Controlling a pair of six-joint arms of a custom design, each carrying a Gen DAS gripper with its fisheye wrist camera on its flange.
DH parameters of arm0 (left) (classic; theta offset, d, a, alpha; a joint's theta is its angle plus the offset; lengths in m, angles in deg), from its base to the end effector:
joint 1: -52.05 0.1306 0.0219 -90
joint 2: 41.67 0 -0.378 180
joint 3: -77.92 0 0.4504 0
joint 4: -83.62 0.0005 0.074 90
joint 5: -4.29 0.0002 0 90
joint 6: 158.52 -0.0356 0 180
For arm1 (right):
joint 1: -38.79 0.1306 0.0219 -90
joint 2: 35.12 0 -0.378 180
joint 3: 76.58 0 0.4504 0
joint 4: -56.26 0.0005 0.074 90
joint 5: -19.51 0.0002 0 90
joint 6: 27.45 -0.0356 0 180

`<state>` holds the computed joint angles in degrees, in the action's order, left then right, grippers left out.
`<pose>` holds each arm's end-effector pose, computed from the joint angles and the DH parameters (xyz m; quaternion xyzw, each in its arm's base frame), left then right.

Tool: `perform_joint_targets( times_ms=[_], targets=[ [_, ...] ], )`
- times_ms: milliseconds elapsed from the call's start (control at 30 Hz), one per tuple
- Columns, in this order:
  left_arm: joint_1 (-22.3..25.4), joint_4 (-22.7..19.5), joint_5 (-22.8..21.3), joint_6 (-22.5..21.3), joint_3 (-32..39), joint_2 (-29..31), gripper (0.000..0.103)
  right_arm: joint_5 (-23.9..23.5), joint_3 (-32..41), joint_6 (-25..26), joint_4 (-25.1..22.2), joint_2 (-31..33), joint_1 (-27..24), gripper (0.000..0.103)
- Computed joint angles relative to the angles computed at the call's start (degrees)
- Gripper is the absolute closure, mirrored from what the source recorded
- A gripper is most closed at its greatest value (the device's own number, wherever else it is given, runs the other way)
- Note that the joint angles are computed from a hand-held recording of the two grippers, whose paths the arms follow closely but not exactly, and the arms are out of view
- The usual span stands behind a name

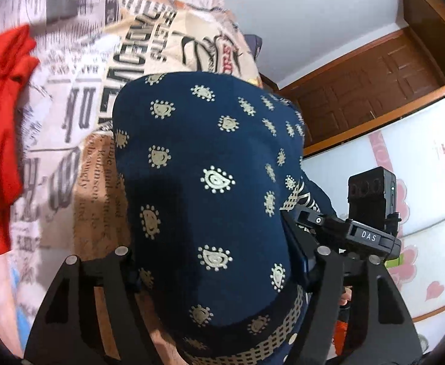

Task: Fold large clothes
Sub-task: 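Grasp the folded hoodie bundle with both grippers and lift it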

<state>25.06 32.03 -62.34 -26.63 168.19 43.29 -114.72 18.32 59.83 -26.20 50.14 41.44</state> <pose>0.4485 -0.2448 0.4716 -0.0431 0.9110 -0.3612 0.1944 0.4623 0.0458 0.4876 -0.0557 0.9161 0.3783 0.1208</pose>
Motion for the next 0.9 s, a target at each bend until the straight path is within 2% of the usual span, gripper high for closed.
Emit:
perform_joint_targets(
  times_ms=[67, 200, 400, 533, 600, 667, 800, 900],
  targets=[
    [0.05, -0.75, -0.76, -0.53, -0.05, -1.98, 0.033, 1.37, 0.78, 0.18, -0.7, -1.12, 1.06, 0.069],
    [1.01, -2.47, -2.1, -1.94, 0.59, -6.57, 0.033, 0.87, 2.79, -0.8, -0.31, -3.04, 2.24, 0.069],
    [4.27, -6.21, -4.14, -5.56, 3.88, -11.34, 0.033, 2.56, 9.17, -5.31, 4.39, -4.12, 9.06, 0.069],
    [7.95, -8.43, -4.21, -8.32, 5.31, -13.42, 0.033, 3.0, 11.01, -6.21, 5.49, -3.63, 11.09, 0.069],
    [10.88, -9.28, -2.99, -9.71, 5.32, -14.48, 0.033, 4.59, 13.77, -7.94, 7.08, -1.74, 14.72, 0.069],
    [13.76, -9.8, -1.26, -10.85, 4.95, -15.25, 0.033, 4.84, 14.37, -8.17, 7.46, -1.2, 15.51, 0.069],
    [19.99, -10.69, 2.36, -13.34, 3.9, -15.58, 0.033, 6.85, 16.17, -10.31, 11.04, 2.5, 20.36, 0.069],
    [24.21, -11.14, 4.56, -15.76, 2.51, -15.1, 0.033, 6.95, 16.57, -10.87, 11.85, 4.28, 21.42, 0.069]
  ],
)
